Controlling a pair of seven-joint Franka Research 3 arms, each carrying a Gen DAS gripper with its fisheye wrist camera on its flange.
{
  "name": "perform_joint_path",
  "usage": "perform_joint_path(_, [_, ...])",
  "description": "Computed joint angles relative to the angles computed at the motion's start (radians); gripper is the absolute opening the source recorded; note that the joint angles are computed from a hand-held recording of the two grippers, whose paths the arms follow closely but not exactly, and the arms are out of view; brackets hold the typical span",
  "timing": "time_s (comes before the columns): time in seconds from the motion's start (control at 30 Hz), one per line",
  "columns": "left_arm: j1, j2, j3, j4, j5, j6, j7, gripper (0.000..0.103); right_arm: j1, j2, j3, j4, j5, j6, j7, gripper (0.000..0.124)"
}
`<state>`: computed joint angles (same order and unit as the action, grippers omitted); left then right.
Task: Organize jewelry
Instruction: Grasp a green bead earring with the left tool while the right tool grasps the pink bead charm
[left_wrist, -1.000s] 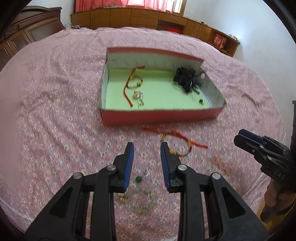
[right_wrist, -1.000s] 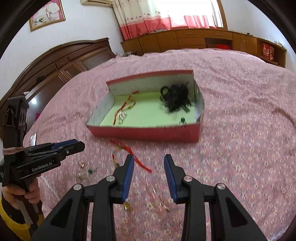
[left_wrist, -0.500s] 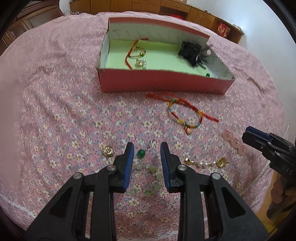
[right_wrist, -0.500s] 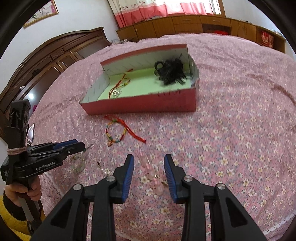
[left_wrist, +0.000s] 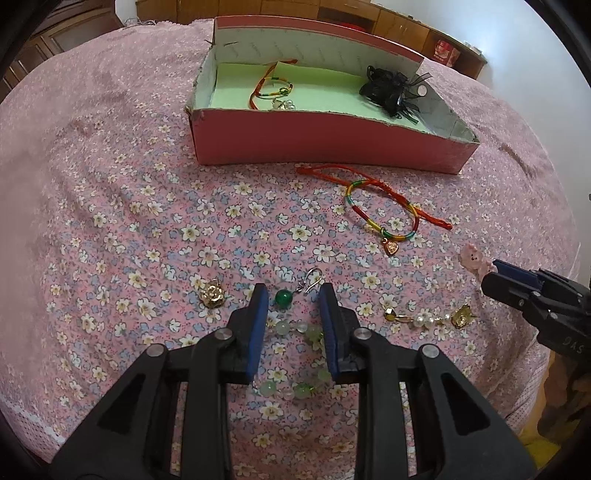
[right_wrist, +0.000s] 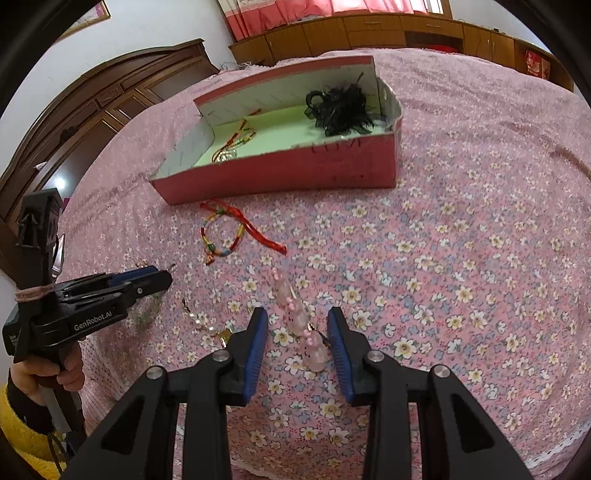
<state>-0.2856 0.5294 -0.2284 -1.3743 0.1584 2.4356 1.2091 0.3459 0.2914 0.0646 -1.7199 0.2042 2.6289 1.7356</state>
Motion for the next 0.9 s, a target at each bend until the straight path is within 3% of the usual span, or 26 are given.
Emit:
perform_joint_path(0.3, [-0.015,0.023,0.013,0.028,0.027,-0.005,-0.012,0.001,0.004,0.018,-0.003,0.012,-0.009,-0.006,-0.003,0.037])
perform_joint_path(0.47, [-0.006,0.022,0.007,0.026,0.014,0.0,-0.014,0.001,0.011,0.021,-0.009,0.015,-0.032,-0.008,0.001,0.036])
perform_joint_path(0.6, [0.005,-0.003,0.002,-0.005,0.002,0.009,-0.013,0.001,0.02,0.02,-0.02,0.012,-0.065,-0.005,0.022,0.024])
perform_joint_path(0.9, [0.015,-0.056,-0.002,-0.055,-0.011,0.04,-0.023,0.001,-0.004,-0.01,-0.002,-0.03,-0.014,0.038,-0.001,0.018])
